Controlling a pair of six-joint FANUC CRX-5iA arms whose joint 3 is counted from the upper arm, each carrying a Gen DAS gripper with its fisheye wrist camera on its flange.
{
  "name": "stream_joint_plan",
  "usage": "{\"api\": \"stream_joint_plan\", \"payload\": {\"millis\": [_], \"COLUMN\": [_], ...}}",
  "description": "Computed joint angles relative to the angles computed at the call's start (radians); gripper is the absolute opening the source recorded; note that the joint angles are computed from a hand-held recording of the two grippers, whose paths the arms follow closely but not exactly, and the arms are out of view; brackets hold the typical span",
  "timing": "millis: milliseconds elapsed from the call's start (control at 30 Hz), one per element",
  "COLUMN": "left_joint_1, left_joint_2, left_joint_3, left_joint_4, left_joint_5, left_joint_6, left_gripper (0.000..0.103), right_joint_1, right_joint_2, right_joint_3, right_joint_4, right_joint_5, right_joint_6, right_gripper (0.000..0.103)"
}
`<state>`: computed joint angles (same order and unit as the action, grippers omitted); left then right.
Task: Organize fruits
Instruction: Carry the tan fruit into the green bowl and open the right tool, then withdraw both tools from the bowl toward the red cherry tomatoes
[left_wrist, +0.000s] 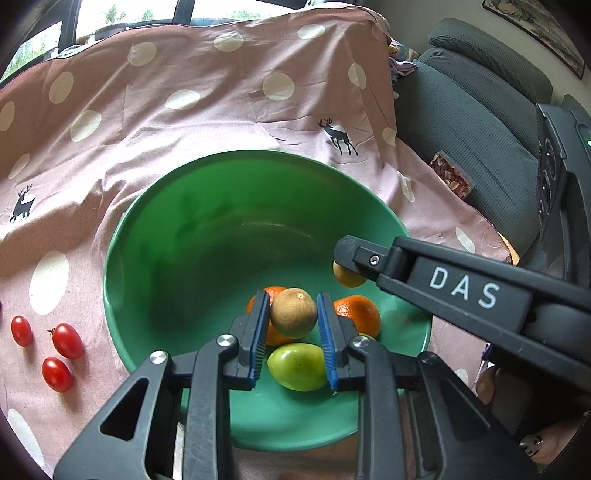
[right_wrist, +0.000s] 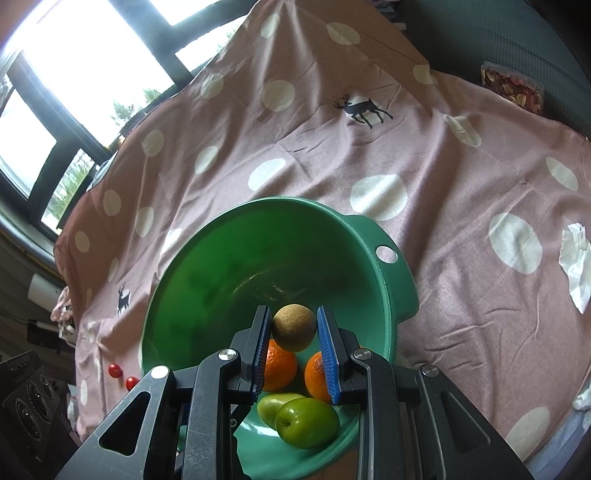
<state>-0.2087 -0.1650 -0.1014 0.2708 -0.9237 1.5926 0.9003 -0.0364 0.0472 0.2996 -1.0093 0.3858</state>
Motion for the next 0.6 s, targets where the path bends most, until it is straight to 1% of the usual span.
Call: {"api": "stream_joint_plan", "payload": {"millis": [300,367,400,433,500,567,600], "left_joint_1": [0.005,0.008,0.01,0.016,0.023,0.032,0.039], "left_joint_2": [0.003,-0.007,-0.014,-0.022,-0.037,-0.067,-0.084], "left_joint_3": [0.003,-0.005,-0.011,-0.019,-0.025,-0.041,-0.049], "left_joint_4": [0.01,0.022,0.033,0.05,0.061,0.062,0.061], "left_joint_5": [-0.011,-0.006,-0.004,-0.005,-0.019,-0.01,-0.008], "left_joint_6": [-0.002,-0.012,-0.019,-0.031,-0.032,-0.03,-0.03], "left_gripper": [0.026,0.027,0.03,0.038,0.052,0.052,0.053], "right_joint_1": [0.0,0.005,0.008,0.01,0.013,0.019,0.023], "right_joint_2": [0.0,-0.008,-0.011,-0.013,-0.02,-0.018,-0.014], "right_joint_3": [0.006,-0.008,-0.013,-0.016,-0.028,-0.026,-0.023], "right_joint_4": [-0.007,0.015,0.024,0.031,0.043,0.058,0.068], "right_joint_5": [-0.007,0.004,0.009,0.012,0.027,0.027,0.025], "right_joint_6": [0.006,-0.005,-0.008,-0.009,-0.014,-0.019,-0.022], "right_gripper": [0.028,0.028,0.03,0.033,0.045,0.048,0.052]}}
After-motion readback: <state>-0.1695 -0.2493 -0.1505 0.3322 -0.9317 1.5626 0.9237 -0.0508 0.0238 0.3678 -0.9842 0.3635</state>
